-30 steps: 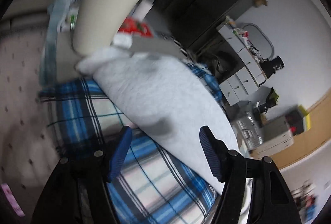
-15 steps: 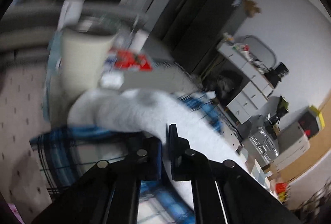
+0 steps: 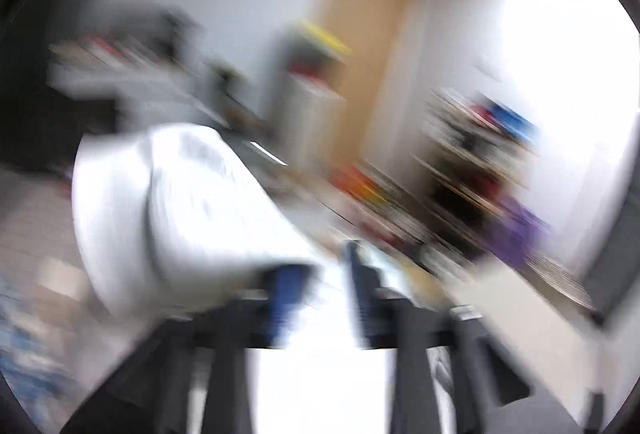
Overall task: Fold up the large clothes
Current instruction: 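Fold the held sleeve across the hoodie back and open the left gripper, then move the right gripper toward the hoodie side edge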
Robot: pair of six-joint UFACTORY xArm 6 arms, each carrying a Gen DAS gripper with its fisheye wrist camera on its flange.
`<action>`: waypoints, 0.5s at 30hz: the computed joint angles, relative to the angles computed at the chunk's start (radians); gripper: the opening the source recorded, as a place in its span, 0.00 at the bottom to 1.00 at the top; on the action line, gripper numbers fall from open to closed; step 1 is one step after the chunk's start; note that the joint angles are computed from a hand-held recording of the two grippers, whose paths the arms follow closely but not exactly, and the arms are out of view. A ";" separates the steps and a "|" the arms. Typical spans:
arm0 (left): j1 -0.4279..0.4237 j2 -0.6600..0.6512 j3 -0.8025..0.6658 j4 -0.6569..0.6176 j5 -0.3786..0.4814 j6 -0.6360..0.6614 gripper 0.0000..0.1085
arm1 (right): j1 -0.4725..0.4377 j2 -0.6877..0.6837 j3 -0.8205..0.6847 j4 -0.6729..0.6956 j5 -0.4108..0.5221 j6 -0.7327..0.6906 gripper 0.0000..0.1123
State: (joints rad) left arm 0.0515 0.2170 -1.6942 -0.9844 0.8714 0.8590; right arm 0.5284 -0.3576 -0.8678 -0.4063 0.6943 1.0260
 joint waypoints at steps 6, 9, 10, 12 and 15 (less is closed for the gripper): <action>-0.041 -0.148 0.311 0.139 0.075 0.074 0.55 | -0.031 -0.064 0.034 -0.006 0.061 0.008 0.75; 0.025 -0.209 0.373 0.154 0.092 0.106 0.55 | -0.066 -0.037 0.008 -0.001 0.053 -0.029 0.75; 0.043 -0.213 0.367 0.169 0.093 0.102 0.55 | -0.078 -0.008 -0.019 -0.001 0.045 -0.052 0.75; 0.097 -0.257 0.404 0.196 0.056 0.106 0.55 | -0.096 0.060 -0.078 -0.001 0.017 -0.110 0.75; 0.150 -0.307 0.477 0.194 -0.057 0.113 0.55 | -0.130 0.180 -0.188 0.023 -0.045 -0.194 0.75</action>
